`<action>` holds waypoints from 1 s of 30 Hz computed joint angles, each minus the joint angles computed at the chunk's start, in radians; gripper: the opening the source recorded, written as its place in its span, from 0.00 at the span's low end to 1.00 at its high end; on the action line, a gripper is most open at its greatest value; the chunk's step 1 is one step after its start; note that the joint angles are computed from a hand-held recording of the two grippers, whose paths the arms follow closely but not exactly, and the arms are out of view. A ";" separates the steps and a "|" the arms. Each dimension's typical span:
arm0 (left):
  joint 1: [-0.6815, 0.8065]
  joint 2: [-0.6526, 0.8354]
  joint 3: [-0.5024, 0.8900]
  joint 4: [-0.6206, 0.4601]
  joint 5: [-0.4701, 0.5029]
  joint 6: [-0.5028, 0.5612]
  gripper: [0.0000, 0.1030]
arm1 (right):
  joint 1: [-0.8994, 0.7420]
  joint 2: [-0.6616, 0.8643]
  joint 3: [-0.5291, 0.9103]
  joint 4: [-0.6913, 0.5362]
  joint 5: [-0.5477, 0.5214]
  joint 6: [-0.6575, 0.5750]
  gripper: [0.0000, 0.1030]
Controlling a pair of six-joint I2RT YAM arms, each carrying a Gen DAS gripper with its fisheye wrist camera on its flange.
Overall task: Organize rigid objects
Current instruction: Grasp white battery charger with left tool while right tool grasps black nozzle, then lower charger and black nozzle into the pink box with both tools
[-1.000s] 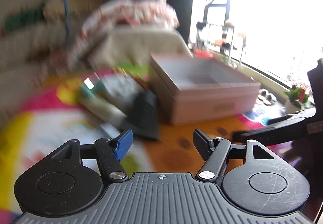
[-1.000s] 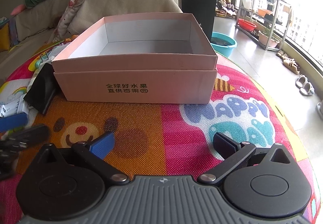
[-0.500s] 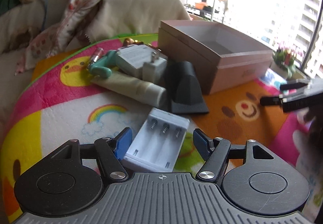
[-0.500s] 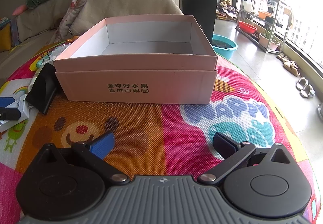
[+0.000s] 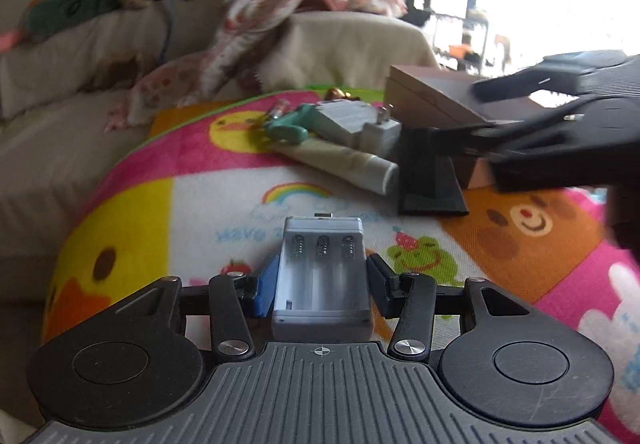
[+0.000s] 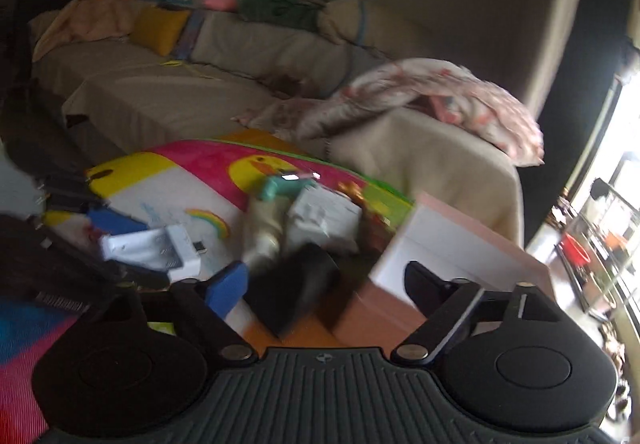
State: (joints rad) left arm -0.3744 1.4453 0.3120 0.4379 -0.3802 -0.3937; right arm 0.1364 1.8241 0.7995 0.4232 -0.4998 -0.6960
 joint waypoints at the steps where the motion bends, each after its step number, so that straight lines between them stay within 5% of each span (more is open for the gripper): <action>1: 0.008 -0.013 -0.022 0.021 0.018 -0.018 0.51 | 0.042 0.030 0.040 -0.007 0.056 0.014 0.62; 5: 0.013 -0.034 -0.050 0.051 0.045 -0.046 0.51 | 0.132 0.142 0.194 -0.117 0.193 0.043 0.34; 8: 0.006 -0.020 -0.053 0.076 0.056 -0.049 0.51 | 0.097 0.100 0.137 -0.142 0.129 -0.001 0.33; 13: 0.004 0.014 -0.048 0.107 0.067 -0.042 0.51 | -0.075 -0.008 -0.104 -0.007 -0.037 -0.174 0.35; 14: 0.010 0.018 -0.051 0.120 0.073 -0.041 0.51 | -0.097 -0.025 -0.133 0.010 -0.040 -0.169 0.37; 16: 0.012 0.026 -0.053 0.134 0.074 -0.042 0.51 | -0.127 -0.049 -0.141 -0.024 -0.034 -0.093 0.60; 17: 0.012 0.029 -0.055 0.141 0.074 -0.043 0.51 | -0.139 -0.063 -0.136 -0.051 -0.026 -0.026 0.82; 18: 0.011 0.029 -0.057 0.144 0.070 -0.044 0.51 | -0.148 -0.069 -0.134 -0.059 -0.027 0.062 0.89; 23: -0.031 0.035 -0.033 0.096 0.003 -0.050 0.51 | -0.101 -0.004 -0.022 -0.224 0.029 0.309 0.89; 25: -0.076 0.036 -0.014 0.049 -0.067 -0.051 0.51 | -0.064 0.021 -0.013 -0.199 0.086 0.364 0.86; 28: -0.123 0.028 -0.005 0.016 -0.131 -0.067 0.51 | -0.043 0.032 -0.037 -0.142 0.121 0.330 0.55; 30: -0.142 0.019 0.002 -0.011 -0.118 -0.080 0.51 | -0.081 0.023 -0.035 -0.177 0.072 0.270 0.49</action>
